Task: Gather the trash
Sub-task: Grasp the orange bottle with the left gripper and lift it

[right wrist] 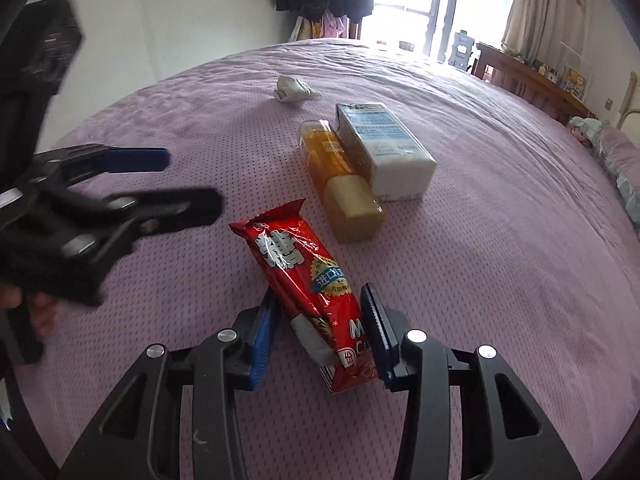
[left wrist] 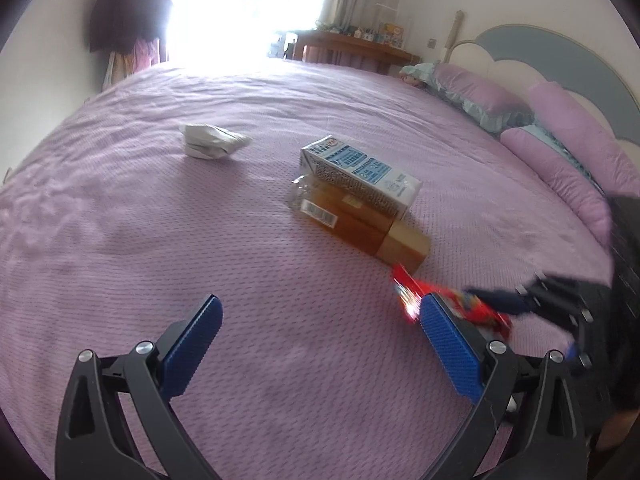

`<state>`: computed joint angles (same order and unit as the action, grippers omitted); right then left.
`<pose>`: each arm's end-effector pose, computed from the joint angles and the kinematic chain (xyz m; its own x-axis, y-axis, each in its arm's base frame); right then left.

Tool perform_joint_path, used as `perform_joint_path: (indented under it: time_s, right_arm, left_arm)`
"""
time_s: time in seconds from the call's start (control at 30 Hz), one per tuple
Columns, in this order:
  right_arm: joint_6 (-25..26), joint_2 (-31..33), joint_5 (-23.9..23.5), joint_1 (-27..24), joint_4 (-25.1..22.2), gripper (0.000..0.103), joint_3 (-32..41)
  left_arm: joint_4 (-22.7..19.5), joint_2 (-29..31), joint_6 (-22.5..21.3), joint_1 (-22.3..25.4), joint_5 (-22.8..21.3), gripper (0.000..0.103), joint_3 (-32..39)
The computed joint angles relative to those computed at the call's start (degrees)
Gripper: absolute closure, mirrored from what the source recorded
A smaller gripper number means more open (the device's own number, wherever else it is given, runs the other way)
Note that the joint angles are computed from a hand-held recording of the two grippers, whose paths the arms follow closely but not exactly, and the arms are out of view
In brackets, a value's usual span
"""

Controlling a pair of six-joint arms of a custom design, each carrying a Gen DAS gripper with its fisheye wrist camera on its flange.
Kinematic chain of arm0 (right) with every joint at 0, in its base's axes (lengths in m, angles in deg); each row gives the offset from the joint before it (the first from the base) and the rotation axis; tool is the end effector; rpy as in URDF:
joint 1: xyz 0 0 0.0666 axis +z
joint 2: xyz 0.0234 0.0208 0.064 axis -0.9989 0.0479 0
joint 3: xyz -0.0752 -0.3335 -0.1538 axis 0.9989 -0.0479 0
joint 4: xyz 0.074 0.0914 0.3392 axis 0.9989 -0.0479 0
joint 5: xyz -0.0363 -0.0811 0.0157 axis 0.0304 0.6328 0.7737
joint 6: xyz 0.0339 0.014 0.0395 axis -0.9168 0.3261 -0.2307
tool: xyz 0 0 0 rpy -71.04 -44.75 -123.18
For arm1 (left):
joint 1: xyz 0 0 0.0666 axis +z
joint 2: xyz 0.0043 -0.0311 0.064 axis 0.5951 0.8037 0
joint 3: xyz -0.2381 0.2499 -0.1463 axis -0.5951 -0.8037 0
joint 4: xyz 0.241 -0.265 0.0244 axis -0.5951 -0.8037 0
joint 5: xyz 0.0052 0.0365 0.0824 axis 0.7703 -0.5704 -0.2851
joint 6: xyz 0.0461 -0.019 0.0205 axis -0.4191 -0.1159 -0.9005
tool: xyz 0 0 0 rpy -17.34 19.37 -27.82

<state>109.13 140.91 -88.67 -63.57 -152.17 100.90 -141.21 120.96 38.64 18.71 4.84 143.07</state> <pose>0.4932 0.2292 0.5769 -0.3617 -0.6427 -0.6753 -0.8430 0.5348 -0.0575 0.4439 -0.1333 0.5747 -0.6505 -0.2964 -0.6992 -0.2348 0.9541 -0.1860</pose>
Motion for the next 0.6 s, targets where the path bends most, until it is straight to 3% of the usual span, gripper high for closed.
perform_joint_path:
  time_s: [0.3, 0.6]
  right_arm:
    - [-1.6, -0.5, -4.2, -3.4, 0.1, 0.062, 0.0]
    - [-2.9, 0.2, -7.5, -4.7, -0.1, 0.062, 1.4]
  left_arm:
    - [-6.4, 10.8, 8.7, 0.0, -2.0, 0.004, 13.2]
    - [-15.5, 21.6, 11.7, -0.7, -5.7, 0.004, 29.3]
